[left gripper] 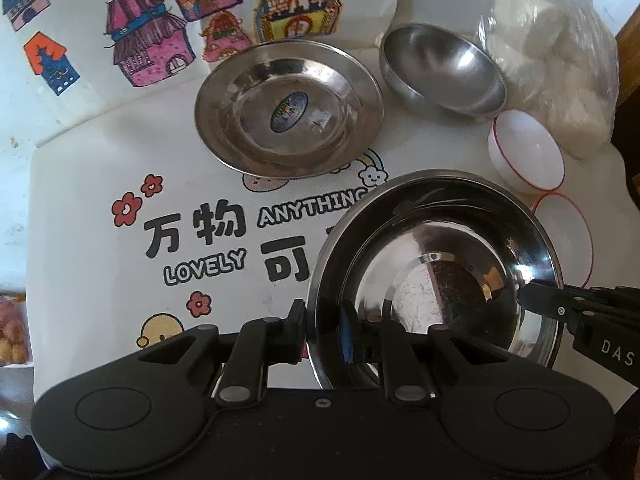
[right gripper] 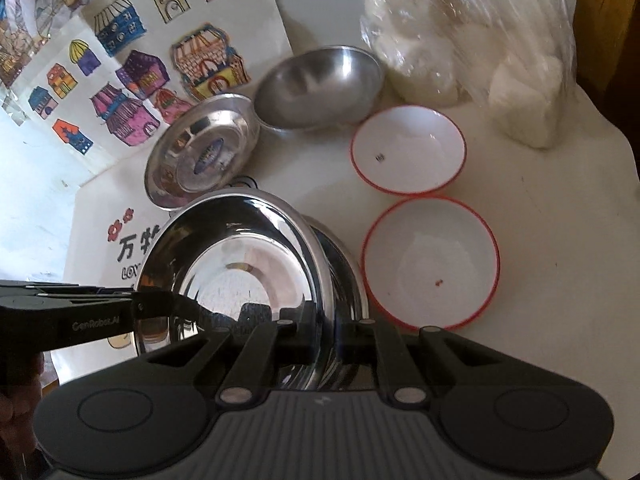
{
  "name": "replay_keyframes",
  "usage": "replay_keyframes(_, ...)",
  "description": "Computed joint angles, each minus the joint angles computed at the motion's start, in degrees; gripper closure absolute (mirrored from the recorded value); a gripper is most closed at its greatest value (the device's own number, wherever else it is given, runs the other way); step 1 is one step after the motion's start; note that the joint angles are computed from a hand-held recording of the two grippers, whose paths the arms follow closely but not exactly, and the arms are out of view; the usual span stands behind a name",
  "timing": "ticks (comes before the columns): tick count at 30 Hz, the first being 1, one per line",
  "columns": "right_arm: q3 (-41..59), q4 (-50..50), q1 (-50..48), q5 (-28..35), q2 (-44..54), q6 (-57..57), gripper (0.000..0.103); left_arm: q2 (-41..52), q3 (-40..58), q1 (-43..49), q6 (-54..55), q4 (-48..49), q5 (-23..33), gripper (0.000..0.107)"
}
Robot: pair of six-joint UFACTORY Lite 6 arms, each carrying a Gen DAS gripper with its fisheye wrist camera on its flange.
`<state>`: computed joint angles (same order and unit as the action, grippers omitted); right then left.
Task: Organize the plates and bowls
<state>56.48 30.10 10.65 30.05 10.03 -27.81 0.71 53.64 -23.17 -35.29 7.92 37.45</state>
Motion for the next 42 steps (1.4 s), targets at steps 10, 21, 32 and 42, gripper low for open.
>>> replay_keyframes(10,3.0,-3.8,0.2,2.9,1.9,4.0,0.093,3.7,2.6,-1.6,-2.5,2.8,0.9,0.087)
replay_keyframes(21,4.5,-6.0,1.3,3.3,2.8,7.1,0.091,5.1,3.8,-1.8,-2.8,3.5,1.3,0.085)
replay_keyframes(32,4.4,-6.9,1.9,2.9,2.5,7.9,0.085,4.9,3.5,-0.9,-0.6,1.4,0.6,0.085)
replay_keyframes(42,4.2,-9.2,3.4,2.5,1.5,10.9,0.077,3.2,2.7,-0.2,-0.2,1.0,0.8,0.069)
